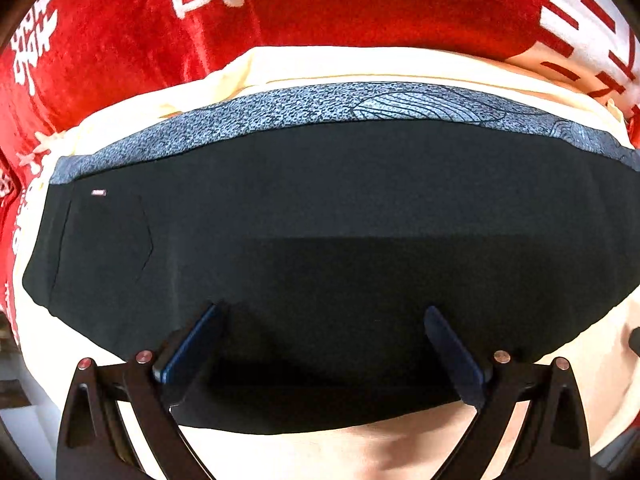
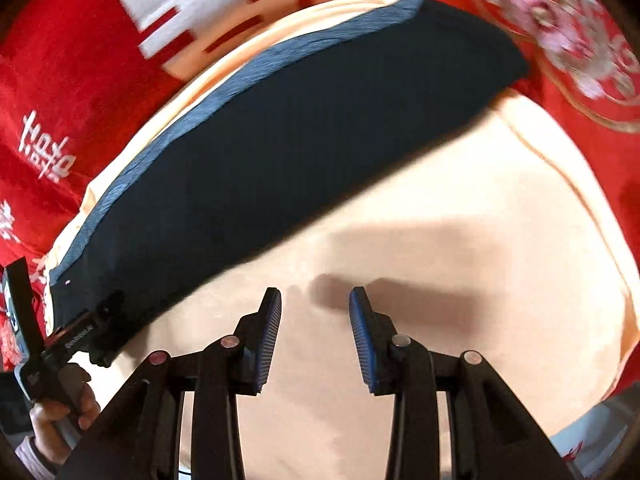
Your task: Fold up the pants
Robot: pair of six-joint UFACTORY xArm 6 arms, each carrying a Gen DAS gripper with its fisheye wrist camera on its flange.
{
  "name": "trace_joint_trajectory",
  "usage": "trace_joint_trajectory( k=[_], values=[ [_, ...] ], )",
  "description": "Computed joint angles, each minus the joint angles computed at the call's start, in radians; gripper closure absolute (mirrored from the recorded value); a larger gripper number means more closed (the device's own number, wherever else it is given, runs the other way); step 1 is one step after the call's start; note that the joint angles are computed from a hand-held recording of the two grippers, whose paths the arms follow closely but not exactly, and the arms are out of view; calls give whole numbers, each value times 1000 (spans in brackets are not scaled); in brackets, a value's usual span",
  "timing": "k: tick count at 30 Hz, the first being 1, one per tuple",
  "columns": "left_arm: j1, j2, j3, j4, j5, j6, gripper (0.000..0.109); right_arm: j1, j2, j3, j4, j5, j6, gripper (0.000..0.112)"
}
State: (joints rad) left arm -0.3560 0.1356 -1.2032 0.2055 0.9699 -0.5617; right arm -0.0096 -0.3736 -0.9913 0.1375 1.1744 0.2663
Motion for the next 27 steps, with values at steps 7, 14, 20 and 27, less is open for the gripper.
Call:
trace_joint_trajectory(
  k=[7, 14, 20, 27],
  values=[
    [-40, 2, -51, 67, 85, -26, 7, -167, 27, -22, 51, -89, 21, 71],
    [-108, 55, -187, 39, 100, -37, 7, -238, 159, -110, -7, -201, 79, 68],
    [-186, 246, -421, -4, 69, -11, 7, -258, 208, -162, 1, -234, 51, 94],
    [-211, 355, -513, -53, 99, -10, 7, -251, 257, -186, -23, -220, -52, 89]
  ],
)
